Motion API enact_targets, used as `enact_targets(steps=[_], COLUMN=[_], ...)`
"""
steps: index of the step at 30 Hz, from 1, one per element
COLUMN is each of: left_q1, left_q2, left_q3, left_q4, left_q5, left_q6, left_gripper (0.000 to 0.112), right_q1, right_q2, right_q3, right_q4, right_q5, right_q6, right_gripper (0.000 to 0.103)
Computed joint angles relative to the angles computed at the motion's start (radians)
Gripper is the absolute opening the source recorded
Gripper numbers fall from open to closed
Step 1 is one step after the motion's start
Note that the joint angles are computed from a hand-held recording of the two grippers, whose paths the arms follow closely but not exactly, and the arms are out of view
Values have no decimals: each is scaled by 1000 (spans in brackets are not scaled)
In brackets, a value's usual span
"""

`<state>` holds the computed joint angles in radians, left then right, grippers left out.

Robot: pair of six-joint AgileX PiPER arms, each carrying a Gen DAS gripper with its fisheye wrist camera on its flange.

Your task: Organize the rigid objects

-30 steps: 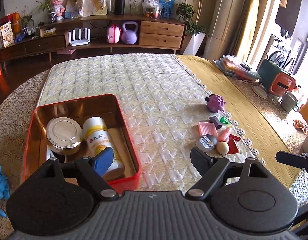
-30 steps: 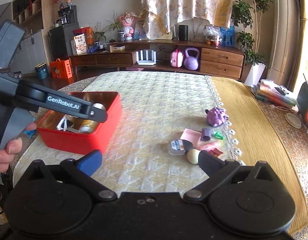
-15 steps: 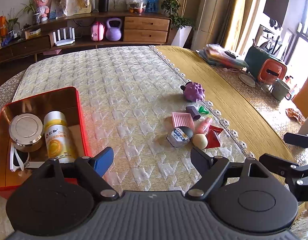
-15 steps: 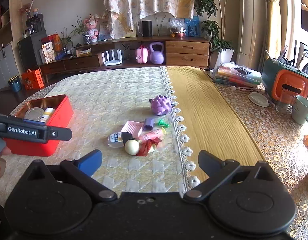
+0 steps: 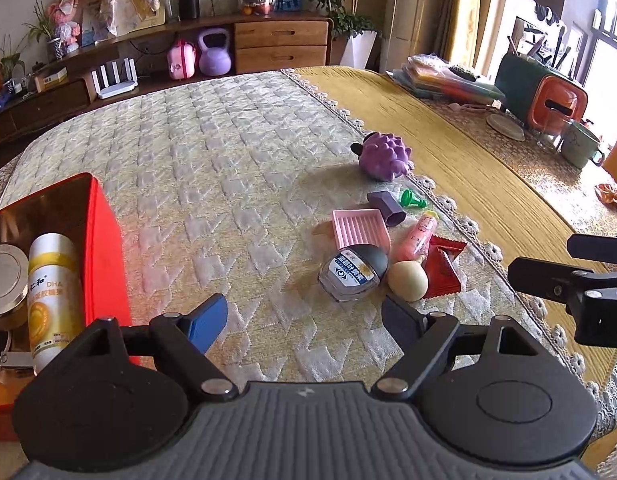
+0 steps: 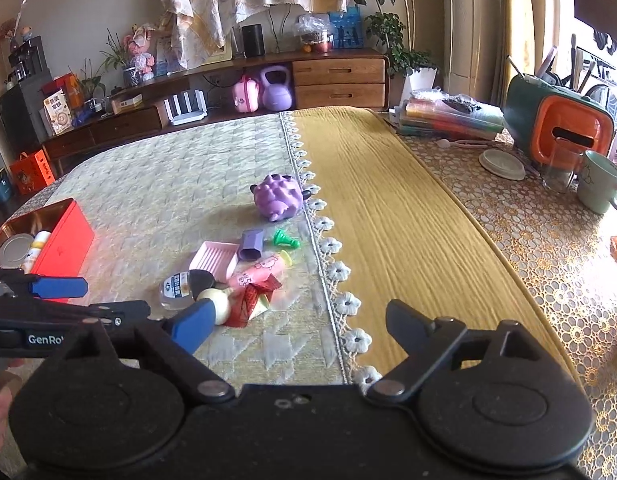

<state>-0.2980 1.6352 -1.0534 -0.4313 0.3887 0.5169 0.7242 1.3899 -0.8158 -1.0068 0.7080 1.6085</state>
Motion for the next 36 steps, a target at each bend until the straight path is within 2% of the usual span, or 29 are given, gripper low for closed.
enact_targets(steps=[7, 13, 15, 20, 25, 27, 32, 36], left_q1=[-17, -17, -15, -17, -16, -11, -13, -16], left_q2=[89, 140, 152, 176, 187, 186, 178, 169], left_q3=[-52, -88, -99, -118, -120, -114, -104, -92], left_q4=[-19, -82, -107, -131, -184, -229, -305, -347], left_q5=[-32, -23, -12, -11, -20, -23, -16, -8], left_q6=[37, 126, 159, 204, 281, 329, 430, 486], left_gripper=[84, 84, 84, 84, 83, 81, 58, 41], right_q1=[-77, -128, -138, -151, -163, -162, -161, -151], right_q2=[67, 137, 159, 190, 195, 196, 195, 193], right_q3=[-31, -72, -86, -105, -104, -105, -103, -94], right_q4=[14, 28, 43, 63, 71, 67, 71, 26], right_q5=[-95, -154, -167, -190, -228, -233, -263, -259], right_q6=[-35, -55, -73, -103, -107, -102, -101, -48], right_gripper=[78, 71, 63, 50, 43, 37, 23, 21])
